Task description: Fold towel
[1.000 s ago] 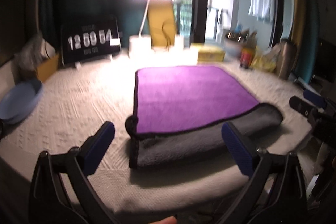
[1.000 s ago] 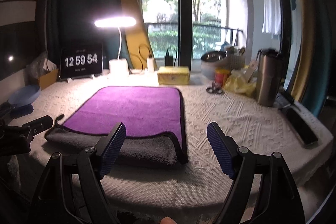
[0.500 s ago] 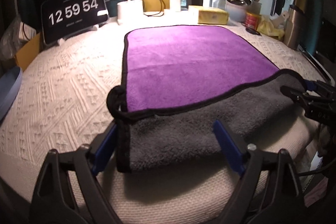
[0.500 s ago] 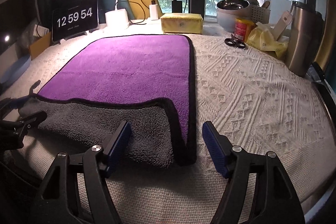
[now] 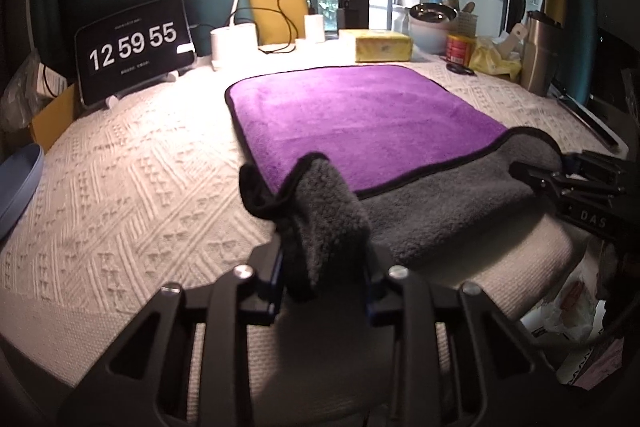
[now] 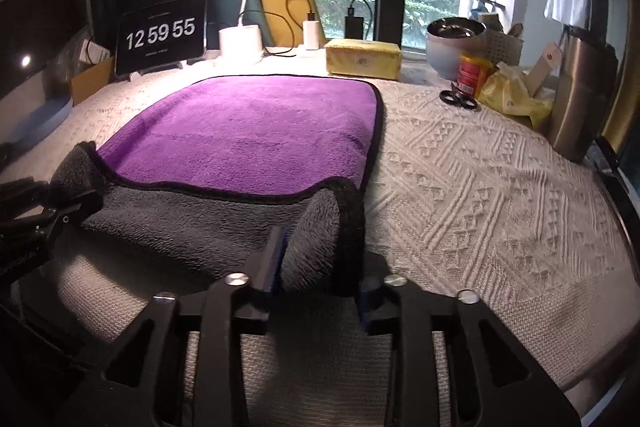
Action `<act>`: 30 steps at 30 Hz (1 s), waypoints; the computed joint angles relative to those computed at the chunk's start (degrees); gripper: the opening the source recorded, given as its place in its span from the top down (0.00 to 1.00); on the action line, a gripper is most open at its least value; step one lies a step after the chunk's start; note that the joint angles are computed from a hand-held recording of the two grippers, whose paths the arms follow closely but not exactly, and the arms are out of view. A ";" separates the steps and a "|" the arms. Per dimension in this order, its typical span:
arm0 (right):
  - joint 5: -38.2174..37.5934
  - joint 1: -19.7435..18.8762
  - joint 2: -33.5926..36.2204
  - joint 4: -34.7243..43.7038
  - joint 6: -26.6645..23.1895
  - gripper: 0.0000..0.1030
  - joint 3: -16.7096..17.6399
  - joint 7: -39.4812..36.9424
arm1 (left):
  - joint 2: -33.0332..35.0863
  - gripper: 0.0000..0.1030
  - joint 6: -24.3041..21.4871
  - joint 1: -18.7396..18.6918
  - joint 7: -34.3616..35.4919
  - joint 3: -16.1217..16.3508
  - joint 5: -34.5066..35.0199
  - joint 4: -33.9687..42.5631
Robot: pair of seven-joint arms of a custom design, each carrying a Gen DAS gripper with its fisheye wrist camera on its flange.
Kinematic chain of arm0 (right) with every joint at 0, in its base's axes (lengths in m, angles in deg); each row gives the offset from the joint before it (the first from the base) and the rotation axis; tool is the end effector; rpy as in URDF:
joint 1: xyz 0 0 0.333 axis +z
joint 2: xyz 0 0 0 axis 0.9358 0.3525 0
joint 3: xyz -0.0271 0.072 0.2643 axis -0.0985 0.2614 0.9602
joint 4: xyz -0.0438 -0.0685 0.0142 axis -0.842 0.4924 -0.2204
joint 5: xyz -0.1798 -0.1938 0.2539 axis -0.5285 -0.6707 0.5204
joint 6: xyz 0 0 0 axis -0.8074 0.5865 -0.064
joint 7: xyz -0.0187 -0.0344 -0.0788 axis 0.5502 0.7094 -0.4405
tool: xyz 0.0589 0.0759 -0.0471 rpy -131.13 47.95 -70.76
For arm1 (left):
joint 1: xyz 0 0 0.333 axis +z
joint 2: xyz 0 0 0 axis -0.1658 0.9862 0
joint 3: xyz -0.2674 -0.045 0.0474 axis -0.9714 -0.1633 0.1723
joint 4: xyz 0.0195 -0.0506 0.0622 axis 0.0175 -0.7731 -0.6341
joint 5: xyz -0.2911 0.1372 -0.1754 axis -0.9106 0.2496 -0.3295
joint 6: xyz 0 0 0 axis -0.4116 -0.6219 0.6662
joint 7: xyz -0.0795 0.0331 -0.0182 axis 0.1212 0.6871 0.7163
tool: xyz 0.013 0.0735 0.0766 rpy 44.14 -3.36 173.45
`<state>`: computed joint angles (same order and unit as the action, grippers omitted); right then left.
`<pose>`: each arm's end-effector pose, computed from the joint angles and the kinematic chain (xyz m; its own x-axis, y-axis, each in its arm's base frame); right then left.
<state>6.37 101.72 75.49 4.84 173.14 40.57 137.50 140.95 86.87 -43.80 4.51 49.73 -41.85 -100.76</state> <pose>0.6858 0.3350 0.2763 0.2867 -0.9579 0.0154 -0.6482 -0.2058 -0.7331 0.6399 -0.3959 0.2329 -0.1755 -0.9845 -0.0032 -0.6263 0.1141 -0.7712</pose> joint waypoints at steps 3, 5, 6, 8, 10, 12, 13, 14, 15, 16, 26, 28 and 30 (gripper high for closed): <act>-0.79 2.03 -1.24 -2.77 1.79 0.49 -3.26 2.51 | -1.13 0.68 0.43 -2.89 -5.38 4.16 2.74 -1.81; -2.28 5.44 -1.94 -5.79 4.68 0.46 -8.23 5.96 | -1.72 0.66 -1.04 -6.86 -11.57 9.13 7.59 -2.79; -2.79 6.85 -1.94 -6.85 5.96 0.45 -10.33 7.24 | -1.72 0.65 -2.10 -8.39 -13.94 10.87 9.94 -2.91; -3.13 8.45 -1.71 -8.42 8.99 0.45 -12.71 8.06 | -1.15 0.65 -4.78 -10.56 -16.64 12.87 13.92 -2.35; -2.40 11.54 -0.68 -9.27 10.64 0.45 -17.34 9.84 | -0.51 0.64 -7.98 -11.56 -17.09 13.21 16.68 -1.34; -1.17 13.64 -0.14 -10.26 12.48 0.45 -20.26 10.32 | -0.57 0.64 -10.04 -12.51 -19.14 13.72 19.70 -1.46; -0.63 14.34 0.01 -10.77 13.44 0.48 -21.14 9.92 | -0.71 0.64 -10.61 -13.13 -20.94 14.32 21.72 -1.78; -0.54 13.92 0.05 -10.36 13.11 0.67 -20.43 8.35 | -0.94 0.63 -11.27 -13.58 -22.29 14.56 23.40 -2.15; -0.59 12.56 0.11 -8.92 11.07 0.79 -18.38 6.03 | -1.03 0.63 -11.77 -13.79 -23.42 14.66 24.96 -2.26; -0.52 11.34 0.00 -8.21 10.30 0.80 -16.43 4.30 | -1.33 0.63 -11.78 -14.10 -25.11 14.92 26.86 -2.73; 5.90 16.49 0.37 -11.68 17.13 0.89 -22.99 3.63 | -4.11 0.66 -13.27 -12.98 -34.61 12.28 39.02 -4.97; 7.49 16.52 0.32 -11.70 18.97 0.89 -23.09 2.60 | -5.12 0.68 -12.02 -12.05 -37.96 11.67 41.65 -5.61; 8.60 15.61 0.16 -11.14 20.12 0.89 -21.86 0.99 | -5.59 0.71 -11.03 -10.45 -38.96 10.28 42.85 -5.33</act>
<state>14.97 117.33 75.65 -6.30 193.27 18.71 138.49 135.36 75.84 -54.25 -34.44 60.02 0.99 -106.10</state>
